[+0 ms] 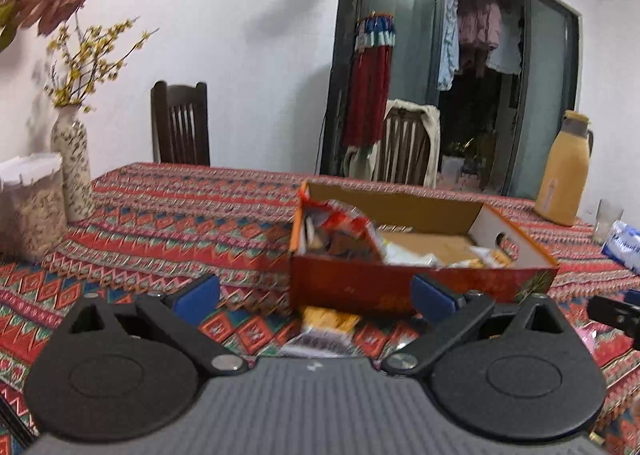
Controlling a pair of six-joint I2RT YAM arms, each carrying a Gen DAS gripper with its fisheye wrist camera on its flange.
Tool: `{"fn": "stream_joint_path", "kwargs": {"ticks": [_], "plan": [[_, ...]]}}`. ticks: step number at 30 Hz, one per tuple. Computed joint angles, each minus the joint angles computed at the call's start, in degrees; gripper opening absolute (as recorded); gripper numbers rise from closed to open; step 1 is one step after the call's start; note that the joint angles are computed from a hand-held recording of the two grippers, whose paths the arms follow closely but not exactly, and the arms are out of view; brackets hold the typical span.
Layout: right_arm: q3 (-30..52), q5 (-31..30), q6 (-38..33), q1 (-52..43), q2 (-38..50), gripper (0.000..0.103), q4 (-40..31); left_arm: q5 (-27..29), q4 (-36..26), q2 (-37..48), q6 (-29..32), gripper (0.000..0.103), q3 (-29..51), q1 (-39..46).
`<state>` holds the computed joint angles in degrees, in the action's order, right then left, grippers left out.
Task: Organize snacks
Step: 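Move both tools back from the box to the snack heap, then grasp the pink packet with the right tool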
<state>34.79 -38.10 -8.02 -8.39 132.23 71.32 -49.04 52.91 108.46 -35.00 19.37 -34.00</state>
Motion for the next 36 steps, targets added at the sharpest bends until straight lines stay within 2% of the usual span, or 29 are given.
{"fn": "stream_joint_path", "kwargs": {"ticks": [4, 10, 13, 19, 27, 32, 36], "plan": [[0.44, 0.78, -1.66, -0.63, 1.27, 0.103, -1.53, 2.3, 2.16, 2.81, -1.43, 0.103, -0.04, 2.83], [1.3, 1.27, -1.65, -0.7, 1.96, 0.103, -1.89, 5.03, 6.66, 9.86, -0.28, 0.103, 2.48, 5.81], [2.42, 1.92, -2.44, -0.5, 1.57, 0.103, -4.85, 7.62, 6.7, 10.61, -1.03, 0.103, 2.74, 7.82], [4.41, 4.25, -3.39, 0.53, 1.17, 0.103, -8.35, 8.1, 9.0, 11.48, -1.8, 0.103, 1.88, 8.05], [11.62, 11.3, -6.73, 2.65, 2.54, 0.103, -19.37, 10.88, 9.02, 11.51, -2.52, 0.103, 1.75, 9.2], [16.16, 14.62, -13.97, 3.04, 3.0, 0.103, -28.06, 11.23, 9.32, 11.62, -2.59, 0.103, 1.69, 9.23], [20.27, 15.83, -16.88, 3.6, 4.03, 0.103, -33.26, 11.41, 8.83, 11.56, -2.72, 0.103, 1.93, 9.38]]}}
